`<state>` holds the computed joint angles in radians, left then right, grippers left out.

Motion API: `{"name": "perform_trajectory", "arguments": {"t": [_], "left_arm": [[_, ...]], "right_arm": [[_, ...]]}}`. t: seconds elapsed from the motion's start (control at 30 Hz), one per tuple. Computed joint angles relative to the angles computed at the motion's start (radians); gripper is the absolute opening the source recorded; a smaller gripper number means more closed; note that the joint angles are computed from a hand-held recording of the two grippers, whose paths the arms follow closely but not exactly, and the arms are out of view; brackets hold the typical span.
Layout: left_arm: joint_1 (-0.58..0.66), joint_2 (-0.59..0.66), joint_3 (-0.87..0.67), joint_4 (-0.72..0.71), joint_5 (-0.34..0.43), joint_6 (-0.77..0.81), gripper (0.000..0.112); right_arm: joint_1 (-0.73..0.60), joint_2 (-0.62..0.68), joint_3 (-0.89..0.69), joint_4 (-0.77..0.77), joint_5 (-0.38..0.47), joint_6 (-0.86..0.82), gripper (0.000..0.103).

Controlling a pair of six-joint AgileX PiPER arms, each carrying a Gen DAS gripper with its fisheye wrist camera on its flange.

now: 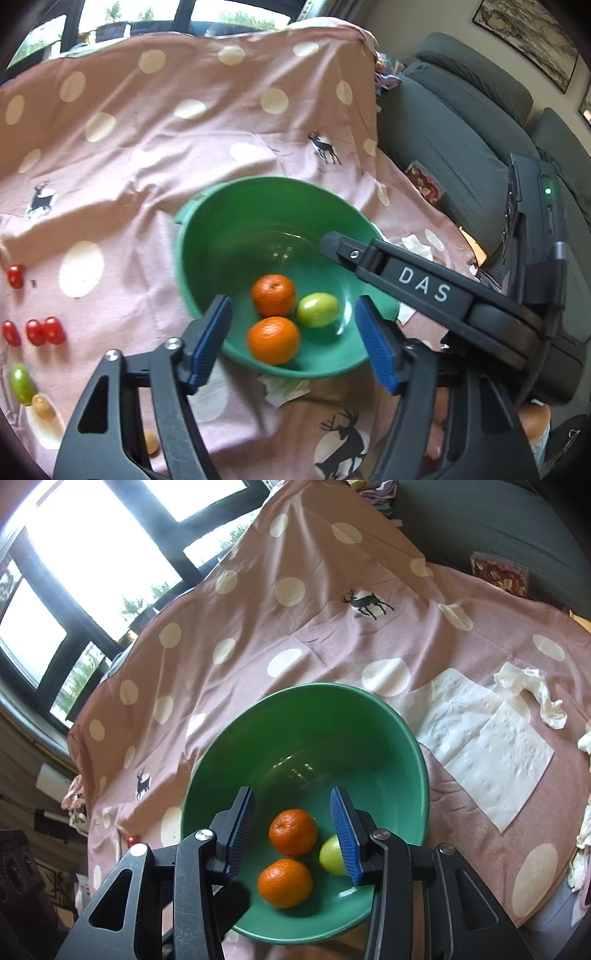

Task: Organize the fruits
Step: 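Move the open right gripper back to the green plum, then close the right gripper around the green plum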

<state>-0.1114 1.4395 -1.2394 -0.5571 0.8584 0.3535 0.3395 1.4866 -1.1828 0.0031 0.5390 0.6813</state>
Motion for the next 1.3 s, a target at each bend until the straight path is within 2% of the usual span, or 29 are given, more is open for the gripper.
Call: {"name": "perform_trajectory", "arguments": {"t": [0.1,0.17,0.3,0.43,0.57,0.67,0.83,0.93,1.0,1.17,1.3], "left_arm": [[0.047,-0.057,0.031,0.038,-0.003,-0.022,0.076],[0.097,-0.095,0.056,0.058,-0.003,-0.026,0.077],[0.235,-0.155,0.101,0.078,-0.003,-0.039,0.078],[0.438,-0.187,0.163,0.048,-0.023,-0.006,0.086],[0.580,-0.165,0.197,0.086,-0.070,-0.037,0.086],[0.659,-0.124,0.202,0.138,-0.101,-0.064,0.086],[0.764,-0.072,0.198,0.140,-0.119,-0.089,0.085],[0.812,-0.044,0.187,0.084,-0.091,-0.044,0.084],[0.817,-0.034,0.182,0.086,-0.093,-0.057,0.084],[0.842,-0.023,0.175,0.104,-0.100,-0.078,0.082],[0.890,-0.002,0.161,0.041,-0.071,-0.046,0.080]], "right_arm": [[0.019,-0.002,-0.010,-0.039,0.003,0.027,0.052],[0.037,-0.003,-0.015,-0.065,0.003,0.047,0.060],[0.077,0.002,-0.037,-0.106,0.010,0.065,0.065],[0.130,0.026,-0.081,-0.098,0.020,0.019,0.066],[0.186,0.060,-0.128,0.002,0.003,-0.120,0.066],[0.214,0.119,-0.183,0.212,-0.004,-0.330,0.066],[0.319,0.275,-0.330,0.284,0.062,-0.427,0.066],[0.361,0.384,-0.437,0.371,0.127,-0.514,0.066],[0.385,0.438,-0.489,0.414,0.148,-0.556,0.064],[0.417,0.603,-0.682,0.443,0.262,-0.539,0.043],[0.412,0.674,-0.758,0.538,0.322,-0.578,0.041]]}}
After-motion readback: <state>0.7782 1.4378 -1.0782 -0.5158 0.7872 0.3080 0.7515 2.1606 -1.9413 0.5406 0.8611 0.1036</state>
